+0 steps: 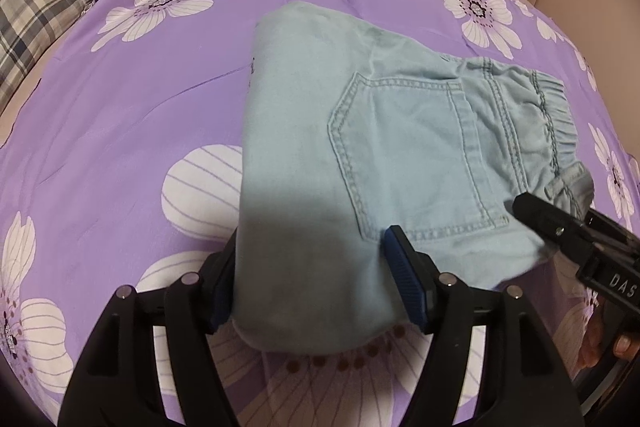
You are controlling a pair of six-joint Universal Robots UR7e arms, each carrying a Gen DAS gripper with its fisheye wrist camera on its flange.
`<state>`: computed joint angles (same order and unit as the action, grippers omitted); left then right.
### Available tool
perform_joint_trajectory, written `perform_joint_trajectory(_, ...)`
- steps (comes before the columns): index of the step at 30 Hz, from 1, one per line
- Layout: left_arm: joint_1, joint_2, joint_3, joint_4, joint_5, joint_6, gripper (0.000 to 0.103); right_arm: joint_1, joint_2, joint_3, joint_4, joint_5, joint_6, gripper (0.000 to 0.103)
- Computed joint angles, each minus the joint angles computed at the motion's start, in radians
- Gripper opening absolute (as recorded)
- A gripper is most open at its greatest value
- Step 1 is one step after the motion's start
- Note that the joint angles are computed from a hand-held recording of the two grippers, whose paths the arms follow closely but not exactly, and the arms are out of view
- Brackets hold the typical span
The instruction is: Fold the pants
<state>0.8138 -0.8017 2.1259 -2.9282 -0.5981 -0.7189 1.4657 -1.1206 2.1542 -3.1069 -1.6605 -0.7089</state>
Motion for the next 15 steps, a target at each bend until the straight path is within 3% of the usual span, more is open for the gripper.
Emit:
perform_joint_trajectory(6, 0.003, 0.009, -0.008, 0.009, 0.007, -0.014, 0.070, -0.002, 0.001, 0.004, -0.005, -0.004, -0.002, 0.060)
perform_joint_trajectory(11, -0.039, -0.026, 0.014, 0.074, 0.029, -0.102, 0.069, 0.019, -0.014, 0.022, -0.021, -0.029, 0.021, 0.060)
perform_joint_trajectory(14, -0.074, -0.062, 0.032, 0.141, 0.029, -0.173, 0.080, 0.025, -0.054, 0.049, -0.023, -0.039, 0.026, 0.061)
perform_joint_trajectory(15, -0.085, -0.069, 0.037, 0.151, 0.029, -0.188, 0.084, 0.025, -0.071, 0.056, -0.012, -0.040, 0.032, 0.066)
